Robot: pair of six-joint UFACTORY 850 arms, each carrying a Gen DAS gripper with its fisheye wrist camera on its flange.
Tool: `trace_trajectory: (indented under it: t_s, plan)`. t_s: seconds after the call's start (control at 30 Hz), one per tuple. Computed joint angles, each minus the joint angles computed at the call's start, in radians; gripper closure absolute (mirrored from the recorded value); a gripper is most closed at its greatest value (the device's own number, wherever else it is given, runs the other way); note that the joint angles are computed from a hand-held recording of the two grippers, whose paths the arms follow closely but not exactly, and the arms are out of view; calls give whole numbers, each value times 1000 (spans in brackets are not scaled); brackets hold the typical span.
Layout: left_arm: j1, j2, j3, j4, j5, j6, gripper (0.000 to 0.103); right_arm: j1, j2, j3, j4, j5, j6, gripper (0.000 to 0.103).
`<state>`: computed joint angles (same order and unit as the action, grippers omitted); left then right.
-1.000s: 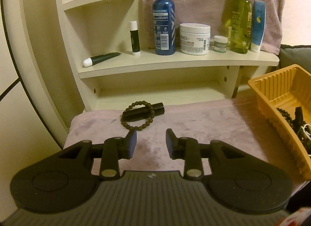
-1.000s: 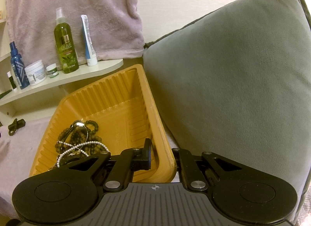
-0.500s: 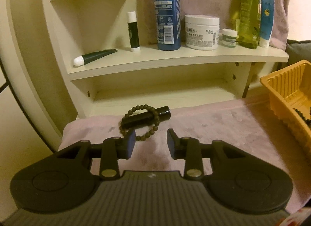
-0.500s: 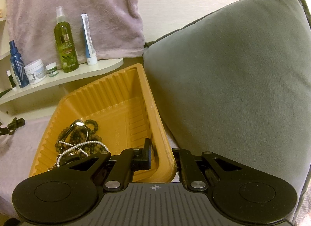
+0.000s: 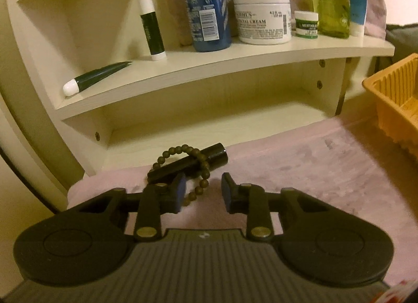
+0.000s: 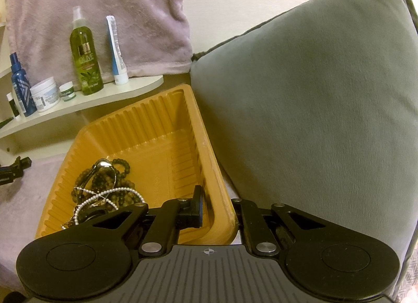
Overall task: Organize jewelry
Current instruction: 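Move the left gripper to the dark bead bracelet and grasp it, then lift the dark bracelet into the orange tray and open the left gripper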
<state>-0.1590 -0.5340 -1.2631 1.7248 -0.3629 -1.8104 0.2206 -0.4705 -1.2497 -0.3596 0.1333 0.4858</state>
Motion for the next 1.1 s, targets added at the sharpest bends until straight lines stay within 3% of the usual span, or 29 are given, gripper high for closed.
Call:
trace_trajectory:
  t_s: [0.2,1.1]
  plan:
    - [1,-14,-15,-43,-9,68,96,2,0,-1,20,-4,-18,94]
    - [-74,224,127,-66,-26,28,97,4,18,19,19,19,-26,95]
